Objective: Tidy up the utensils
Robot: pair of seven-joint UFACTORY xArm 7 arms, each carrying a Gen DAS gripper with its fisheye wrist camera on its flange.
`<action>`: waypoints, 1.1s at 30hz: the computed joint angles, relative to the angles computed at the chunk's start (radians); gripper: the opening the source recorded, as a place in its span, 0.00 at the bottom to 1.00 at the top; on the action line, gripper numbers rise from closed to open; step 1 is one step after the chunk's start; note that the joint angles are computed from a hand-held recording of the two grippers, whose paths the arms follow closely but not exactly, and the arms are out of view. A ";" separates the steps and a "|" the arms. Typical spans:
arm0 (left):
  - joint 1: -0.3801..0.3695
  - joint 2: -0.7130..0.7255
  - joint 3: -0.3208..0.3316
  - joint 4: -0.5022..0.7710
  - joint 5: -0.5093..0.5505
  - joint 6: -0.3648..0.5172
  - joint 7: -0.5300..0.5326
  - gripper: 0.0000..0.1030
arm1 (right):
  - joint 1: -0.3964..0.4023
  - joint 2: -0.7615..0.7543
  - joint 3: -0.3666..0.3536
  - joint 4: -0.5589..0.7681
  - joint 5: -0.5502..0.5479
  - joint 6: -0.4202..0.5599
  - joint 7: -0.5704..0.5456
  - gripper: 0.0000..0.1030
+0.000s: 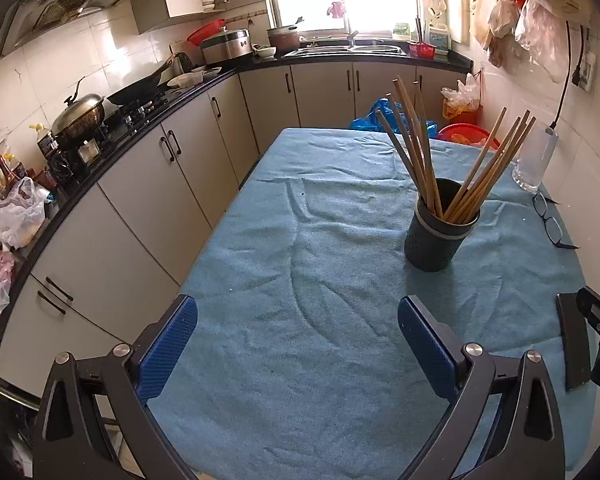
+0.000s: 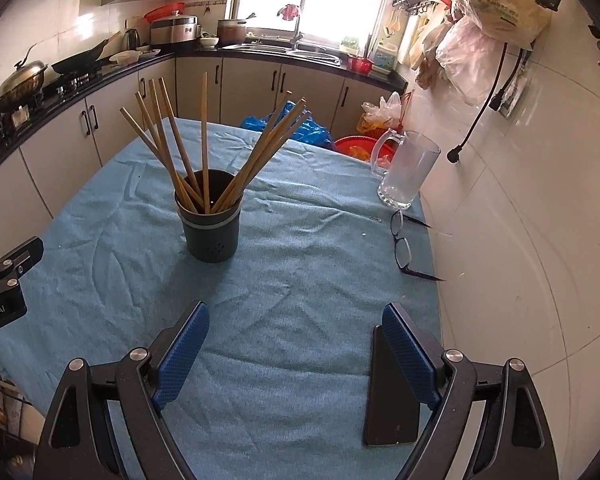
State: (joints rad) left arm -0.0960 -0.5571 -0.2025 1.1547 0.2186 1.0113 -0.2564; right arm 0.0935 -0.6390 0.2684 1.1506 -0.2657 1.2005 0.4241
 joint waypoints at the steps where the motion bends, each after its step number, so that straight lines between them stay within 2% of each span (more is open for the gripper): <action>1: 0.000 0.000 0.000 0.000 0.002 0.000 0.000 0.97 | 0.000 0.000 0.000 0.000 0.000 0.000 0.000 0.89; 33: 0.005 -0.006 0.007 -0.010 0.001 -0.006 0.001 0.97 | 0.016 0.031 0.003 0.008 -0.010 0.008 -0.009 0.89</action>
